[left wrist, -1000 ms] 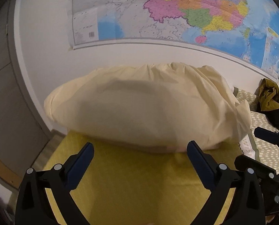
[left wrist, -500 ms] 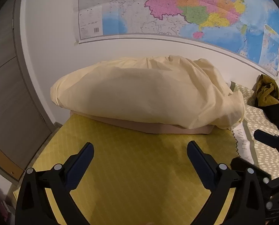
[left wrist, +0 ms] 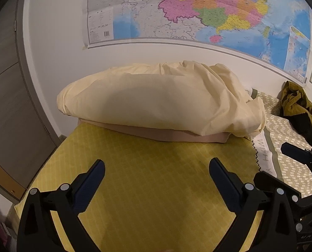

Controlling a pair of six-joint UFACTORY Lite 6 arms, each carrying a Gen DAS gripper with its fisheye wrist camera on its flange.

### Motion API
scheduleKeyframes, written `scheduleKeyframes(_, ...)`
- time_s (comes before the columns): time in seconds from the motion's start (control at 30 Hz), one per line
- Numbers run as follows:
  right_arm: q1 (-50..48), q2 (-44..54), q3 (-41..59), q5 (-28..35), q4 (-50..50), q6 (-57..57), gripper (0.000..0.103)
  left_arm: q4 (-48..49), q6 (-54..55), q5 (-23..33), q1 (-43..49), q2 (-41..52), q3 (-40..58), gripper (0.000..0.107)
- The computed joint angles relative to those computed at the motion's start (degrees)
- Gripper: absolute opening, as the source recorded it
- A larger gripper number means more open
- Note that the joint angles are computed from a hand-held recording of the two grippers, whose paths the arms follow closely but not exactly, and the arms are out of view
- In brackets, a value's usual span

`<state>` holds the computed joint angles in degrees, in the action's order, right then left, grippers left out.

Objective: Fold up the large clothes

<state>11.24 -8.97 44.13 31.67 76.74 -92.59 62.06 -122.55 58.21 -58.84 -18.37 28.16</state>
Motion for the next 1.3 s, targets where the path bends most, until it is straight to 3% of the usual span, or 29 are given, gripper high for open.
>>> scheduleKeyframes(0.57, -0.33, -1.34, -1.05, 0.42, 0.10, 0.18, 0.097, -1.34, -1.53, 3.24, -3.23, -0.28, -0.08, 0.096)
scheduleKeyframes(1.3, -0.20, -2.41, -2.04, 0.44, 0.22, 0.88, 0.097, -1.82, -1.79, 3.57, -4.08, -0.84, -0.65, 0.096)
